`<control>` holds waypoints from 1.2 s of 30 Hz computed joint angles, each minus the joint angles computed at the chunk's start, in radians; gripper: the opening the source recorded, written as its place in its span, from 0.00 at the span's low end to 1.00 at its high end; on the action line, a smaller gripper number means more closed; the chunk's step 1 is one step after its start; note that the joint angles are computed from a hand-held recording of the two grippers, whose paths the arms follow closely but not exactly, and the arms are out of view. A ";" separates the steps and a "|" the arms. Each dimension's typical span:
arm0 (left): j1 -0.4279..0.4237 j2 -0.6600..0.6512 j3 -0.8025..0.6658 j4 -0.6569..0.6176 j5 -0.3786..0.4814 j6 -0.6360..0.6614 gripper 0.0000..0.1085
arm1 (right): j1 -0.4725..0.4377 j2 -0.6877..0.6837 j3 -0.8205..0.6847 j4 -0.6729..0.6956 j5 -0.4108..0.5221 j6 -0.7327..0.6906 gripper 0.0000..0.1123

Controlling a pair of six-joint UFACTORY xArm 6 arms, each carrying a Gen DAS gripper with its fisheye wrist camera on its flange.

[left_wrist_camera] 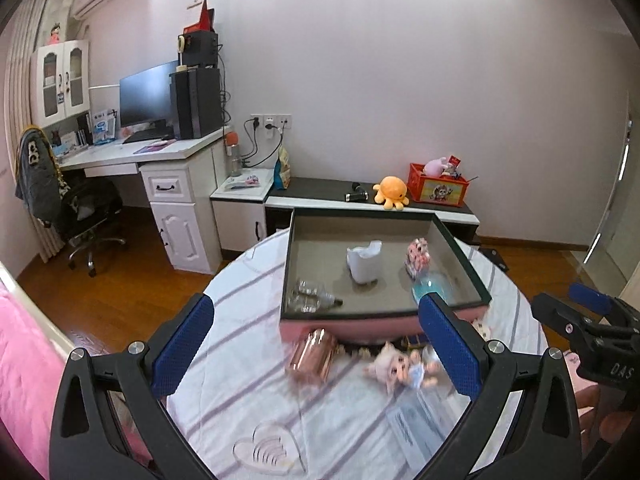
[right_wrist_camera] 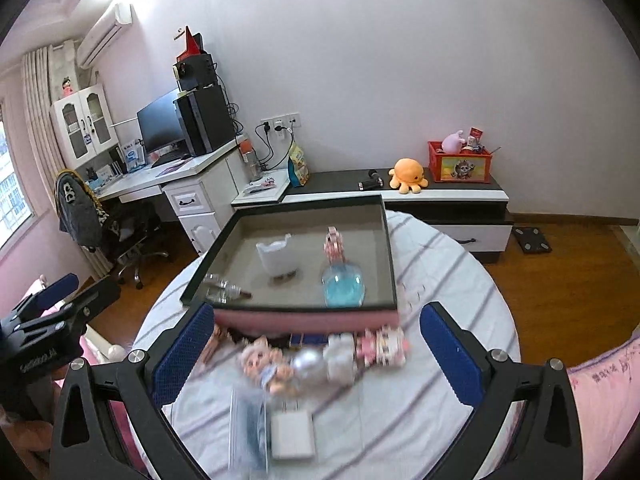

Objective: Organize rigid objects
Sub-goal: 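Withdraw both grippers from the box toward the remaining items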

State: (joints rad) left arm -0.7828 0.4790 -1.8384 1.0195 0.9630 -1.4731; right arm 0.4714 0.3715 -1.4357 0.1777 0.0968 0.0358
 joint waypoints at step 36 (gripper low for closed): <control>-0.062 -0.073 0.190 -0.012 -0.025 -0.133 0.95 | -0.002 -0.124 0.255 -0.115 -0.054 0.116 0.92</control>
